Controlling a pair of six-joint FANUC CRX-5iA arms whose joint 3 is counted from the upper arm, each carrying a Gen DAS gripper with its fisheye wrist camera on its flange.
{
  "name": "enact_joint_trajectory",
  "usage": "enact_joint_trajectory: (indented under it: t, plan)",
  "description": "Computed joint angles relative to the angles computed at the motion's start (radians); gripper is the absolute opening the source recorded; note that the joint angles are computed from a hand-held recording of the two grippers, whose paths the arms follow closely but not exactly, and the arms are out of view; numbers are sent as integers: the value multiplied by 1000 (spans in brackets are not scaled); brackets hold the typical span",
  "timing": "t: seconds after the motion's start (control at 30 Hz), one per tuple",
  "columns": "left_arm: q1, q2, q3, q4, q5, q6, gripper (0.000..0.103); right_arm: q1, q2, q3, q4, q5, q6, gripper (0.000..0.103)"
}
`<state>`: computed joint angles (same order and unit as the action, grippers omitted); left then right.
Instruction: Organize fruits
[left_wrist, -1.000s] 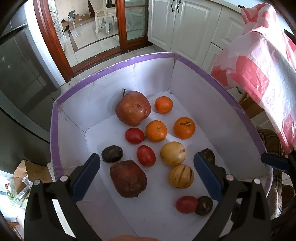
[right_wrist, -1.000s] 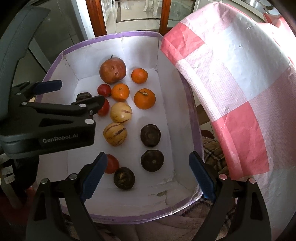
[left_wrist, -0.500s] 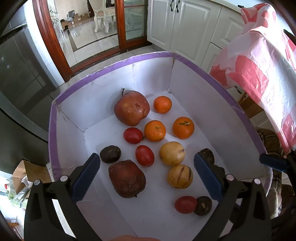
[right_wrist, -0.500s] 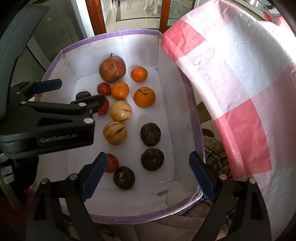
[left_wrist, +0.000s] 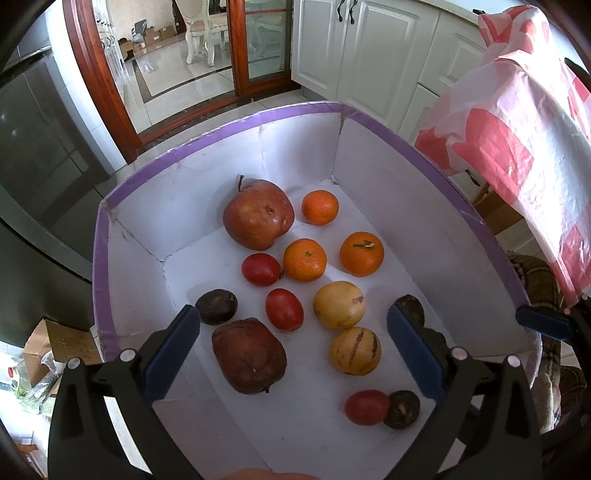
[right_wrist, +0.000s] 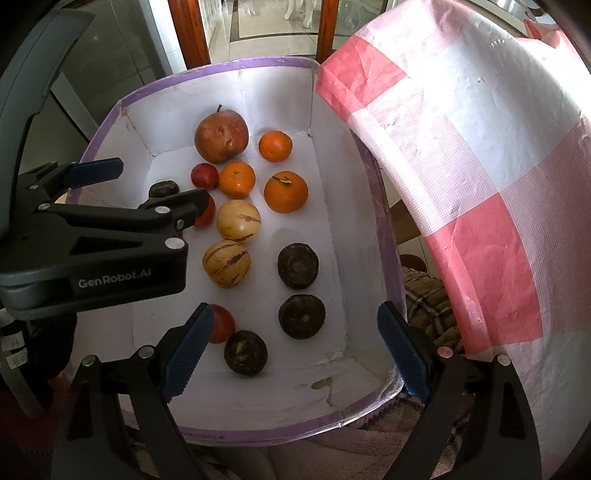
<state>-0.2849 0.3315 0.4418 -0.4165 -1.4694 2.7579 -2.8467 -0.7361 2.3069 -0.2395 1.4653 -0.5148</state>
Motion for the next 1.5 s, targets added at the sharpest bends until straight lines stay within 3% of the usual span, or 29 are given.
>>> enact_joint_trajectory:
  t: [1.5]
  plan:
    - [29, -24, -40, 38, 29, -12, 101, 0, 10, 18, 11, -3, 5, 87]
